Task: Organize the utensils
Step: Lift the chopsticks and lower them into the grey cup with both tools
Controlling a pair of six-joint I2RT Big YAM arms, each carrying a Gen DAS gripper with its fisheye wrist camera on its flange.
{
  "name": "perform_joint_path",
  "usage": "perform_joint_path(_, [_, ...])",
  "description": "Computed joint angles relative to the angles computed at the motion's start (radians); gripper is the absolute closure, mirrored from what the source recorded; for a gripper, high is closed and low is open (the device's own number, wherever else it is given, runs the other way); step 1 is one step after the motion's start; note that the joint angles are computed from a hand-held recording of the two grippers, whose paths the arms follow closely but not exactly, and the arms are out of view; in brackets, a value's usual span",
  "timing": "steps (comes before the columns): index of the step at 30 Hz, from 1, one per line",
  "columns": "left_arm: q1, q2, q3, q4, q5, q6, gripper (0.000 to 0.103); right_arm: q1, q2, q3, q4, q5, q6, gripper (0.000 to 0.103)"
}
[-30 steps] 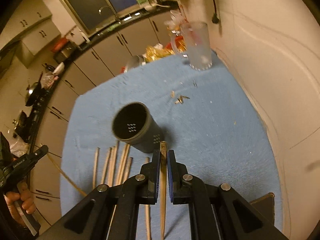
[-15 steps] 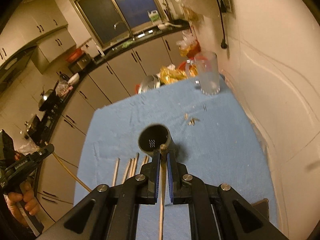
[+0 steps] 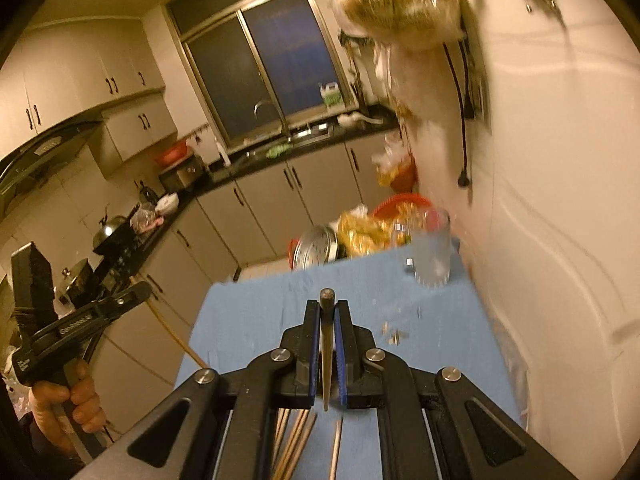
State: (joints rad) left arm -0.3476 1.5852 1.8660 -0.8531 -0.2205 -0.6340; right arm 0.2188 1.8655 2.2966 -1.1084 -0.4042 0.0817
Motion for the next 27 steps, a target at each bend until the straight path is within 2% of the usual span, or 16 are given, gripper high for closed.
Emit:
perform_joint_path(8, [0.011,0.096,0.071,0.057,-0.026,-0.019,0.098,0.027,0.048,0.073,0.040,0.056,0.003,0.095])
perform_joint_path(15, [-0.009,0.187,0.121,0.005,-0.030,0.007,0.098,0.040,0.130,0.150,-0.040,0.077,-0.029,0.095])
perform_joint_path(27, [-0.021,0.232,0.122,-0.068,-0.017,-0.001,0.098,0.044,0.155,0.093,-0.072,0.088,-0.073,0.095])
